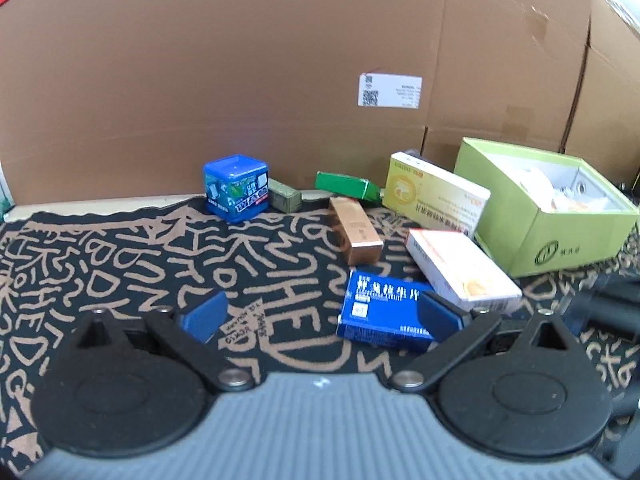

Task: Organize objects
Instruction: 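Grasp the blue medicine box with the left tool while the right tool grasps the white medicine box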

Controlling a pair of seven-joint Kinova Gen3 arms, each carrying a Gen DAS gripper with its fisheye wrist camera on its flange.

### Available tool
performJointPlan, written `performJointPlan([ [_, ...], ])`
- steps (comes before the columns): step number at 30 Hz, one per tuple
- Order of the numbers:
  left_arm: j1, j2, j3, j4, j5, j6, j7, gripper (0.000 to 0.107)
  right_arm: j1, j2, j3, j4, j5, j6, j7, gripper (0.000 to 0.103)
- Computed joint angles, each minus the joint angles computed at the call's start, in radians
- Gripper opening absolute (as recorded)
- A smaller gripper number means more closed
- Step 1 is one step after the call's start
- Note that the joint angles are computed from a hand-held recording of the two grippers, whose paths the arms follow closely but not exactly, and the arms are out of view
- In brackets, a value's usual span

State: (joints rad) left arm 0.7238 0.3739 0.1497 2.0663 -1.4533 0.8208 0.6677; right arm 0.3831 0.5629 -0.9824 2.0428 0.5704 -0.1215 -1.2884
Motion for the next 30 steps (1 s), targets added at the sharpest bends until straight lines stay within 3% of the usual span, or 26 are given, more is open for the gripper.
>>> performJointPlan([
  [3, 0.009, 0.008, 0.004, -0.013, 0.033, 0.016, -0.025, 0.103, -0.047, -0.037, 0.120, 0.014, -0.101, -0.111, -0.038, 0.057],
  [5, 0.008, 0.012, 0.000, -0.023, 0.046, 0.010, -0.035, 0.103, -0.101, -0.045, 0.204, -0.010, -0.182, -0.133, -0.100, 0.073],
  [7, 0.005, 0.017, -0.006, -0.038, 0.069, 0.004, -0.054, 0.103, -0.123, -0.028, 0.224, -0.047, -0.262, -0.101, -0.181, 0.077],
  [10, 0.010, 0.022, -0.018, -0.058, 0.103, 0.012, -0.085, 0.103, -0.105, 0.026, 0.169, -0.117, -0.290, 0.004, -0.298, 0.081],
  [14, 0.016, 0.010, -0.030, -0.048, 0.117, 0.003, -0.075, 0.103, -0.231, 0.020, 0.281, -0.149, -0.350, 0.021, -0.347, 0.080],
  [16, 0.020, -0.005, -0.054, -0.029, 0.117, -0.056, -0.074, 0.103, -0.241, 0.024, 0.296, -0.137, -0.327, 0.009, -0.363, 0.076],
  [20, -0.054, -0.019, -0.022, 0.002, 0.073, -0.218, -0.027, 0.097, -0.142, 0.025, 0.238, -0.078, -0.224, -0.042, -0.355, 0.076],
  [22, -0.047, 0.007, -0.048, -0.017, 0.059, -0.277, -0.007, 0.096, -0.065, 0.017, 0.200, -0.034, -0.148, -0.068, -0.356, 0.074],
  [25, -0.037, 0.062, -0.073, -0.083, 0.099, -0.283, -0.037, 0.093, 0.012, 0.020, 0.155, -0.012, -0.042, -0.039, -0.357, 0.072],
  [28, -0.021, 0.110, -0.115, -0.156, 0.139, -0.288, -0.059, 0.092, 0.029, 0.001, 0.155, 0.023, 0.006, -0.026, -0.312, 0.072],
  [30, -0.041, 0.152, -0.085, -0.230, 0.188, -0.233, -0.129, 0.093, 0.096, 0.015, 0.088, 0.040, 0.061, 0.000, -0.317, 0.072],
])
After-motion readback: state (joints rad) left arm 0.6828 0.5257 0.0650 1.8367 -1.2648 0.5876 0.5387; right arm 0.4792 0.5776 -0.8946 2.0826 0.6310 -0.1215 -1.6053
